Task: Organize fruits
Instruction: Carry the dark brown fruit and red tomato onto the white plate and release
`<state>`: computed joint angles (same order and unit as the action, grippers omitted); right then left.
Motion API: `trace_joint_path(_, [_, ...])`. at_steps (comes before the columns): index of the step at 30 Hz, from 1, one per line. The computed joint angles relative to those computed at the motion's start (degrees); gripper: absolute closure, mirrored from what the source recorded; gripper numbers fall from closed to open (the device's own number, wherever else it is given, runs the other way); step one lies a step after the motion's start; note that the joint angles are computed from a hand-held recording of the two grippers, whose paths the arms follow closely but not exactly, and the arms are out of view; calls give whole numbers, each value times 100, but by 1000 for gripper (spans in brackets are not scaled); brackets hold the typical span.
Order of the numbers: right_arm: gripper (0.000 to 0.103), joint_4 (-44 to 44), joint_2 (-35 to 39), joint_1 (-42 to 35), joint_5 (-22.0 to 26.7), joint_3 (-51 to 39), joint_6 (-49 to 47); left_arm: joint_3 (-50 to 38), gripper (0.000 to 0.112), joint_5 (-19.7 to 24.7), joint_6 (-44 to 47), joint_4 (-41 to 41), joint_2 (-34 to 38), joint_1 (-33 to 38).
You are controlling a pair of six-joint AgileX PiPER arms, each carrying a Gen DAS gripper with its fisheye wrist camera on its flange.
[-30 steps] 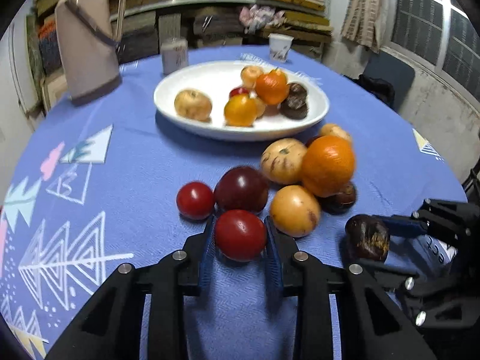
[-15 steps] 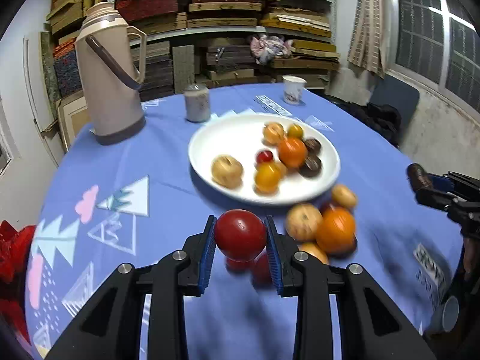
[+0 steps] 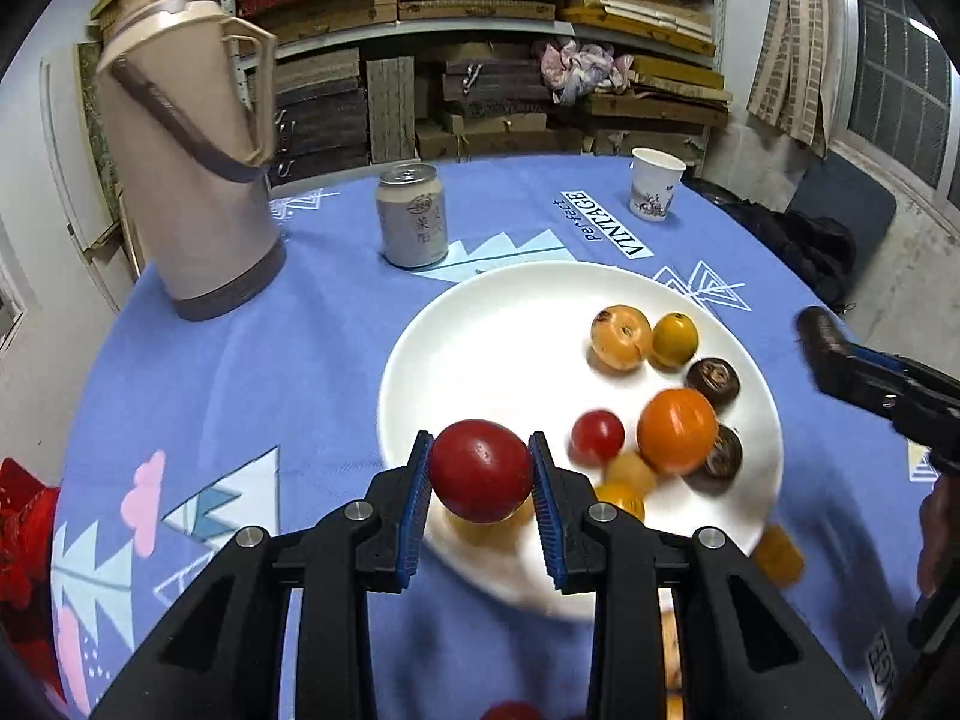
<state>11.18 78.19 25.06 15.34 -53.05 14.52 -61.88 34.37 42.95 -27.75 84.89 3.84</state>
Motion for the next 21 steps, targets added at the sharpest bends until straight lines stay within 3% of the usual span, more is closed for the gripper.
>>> trace_joint_path(2, [61,851,419,-173,39,-286,-797,-184,80,-61,-257,231,217,-148])
trace_joint_path(5, [60,1088,883,-256,49,-574,-1064,-434,80,-134,-652,563,547,-373])
trace_joint_path(11, [60,2903,1279,-528,99,-596,-2745,-726,80,-46,-913,844,993,-620])
trace_joint_path(16, [58,4693,1265,-736,123,-356,-4391,-471,54,-146,-706,619,804,-561])
trace_joint_path(21, [58,5985,1047,-803,165,-59,-5648,-39,48,-147,-391,357,341,-246])
